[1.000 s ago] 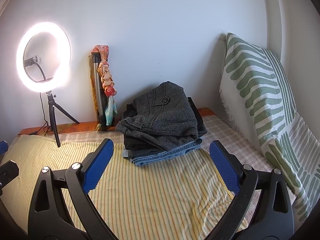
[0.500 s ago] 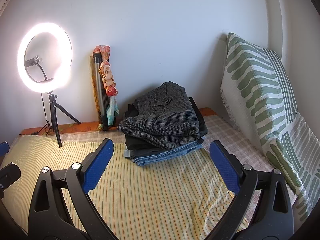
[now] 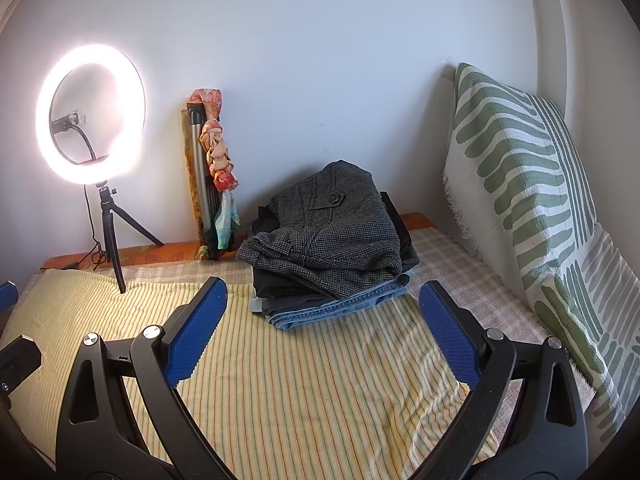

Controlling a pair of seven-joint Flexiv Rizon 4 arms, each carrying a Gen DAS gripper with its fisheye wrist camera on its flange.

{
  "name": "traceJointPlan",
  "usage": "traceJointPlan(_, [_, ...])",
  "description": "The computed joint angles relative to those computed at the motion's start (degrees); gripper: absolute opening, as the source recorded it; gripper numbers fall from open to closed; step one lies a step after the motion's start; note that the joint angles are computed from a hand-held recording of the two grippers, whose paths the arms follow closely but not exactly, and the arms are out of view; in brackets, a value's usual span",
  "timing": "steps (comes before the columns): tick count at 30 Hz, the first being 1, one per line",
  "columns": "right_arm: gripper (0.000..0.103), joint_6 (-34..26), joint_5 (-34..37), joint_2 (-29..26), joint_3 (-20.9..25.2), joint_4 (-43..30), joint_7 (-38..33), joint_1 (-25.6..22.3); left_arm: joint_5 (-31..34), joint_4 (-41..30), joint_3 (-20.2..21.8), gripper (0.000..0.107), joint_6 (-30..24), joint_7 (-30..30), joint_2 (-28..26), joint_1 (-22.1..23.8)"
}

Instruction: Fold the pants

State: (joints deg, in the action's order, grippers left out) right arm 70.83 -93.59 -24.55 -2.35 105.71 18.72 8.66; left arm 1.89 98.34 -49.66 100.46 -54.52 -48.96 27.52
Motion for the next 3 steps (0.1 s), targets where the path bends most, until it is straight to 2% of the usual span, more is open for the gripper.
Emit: traceJointPlan(3, [0.098, -0.1, 0.5, -0.1, 0.0, 0.0, -0.5, 0.1, 0.0, 0.0, -0.3, 0.099, -0.5, 0.2, 0.1, 0.2])
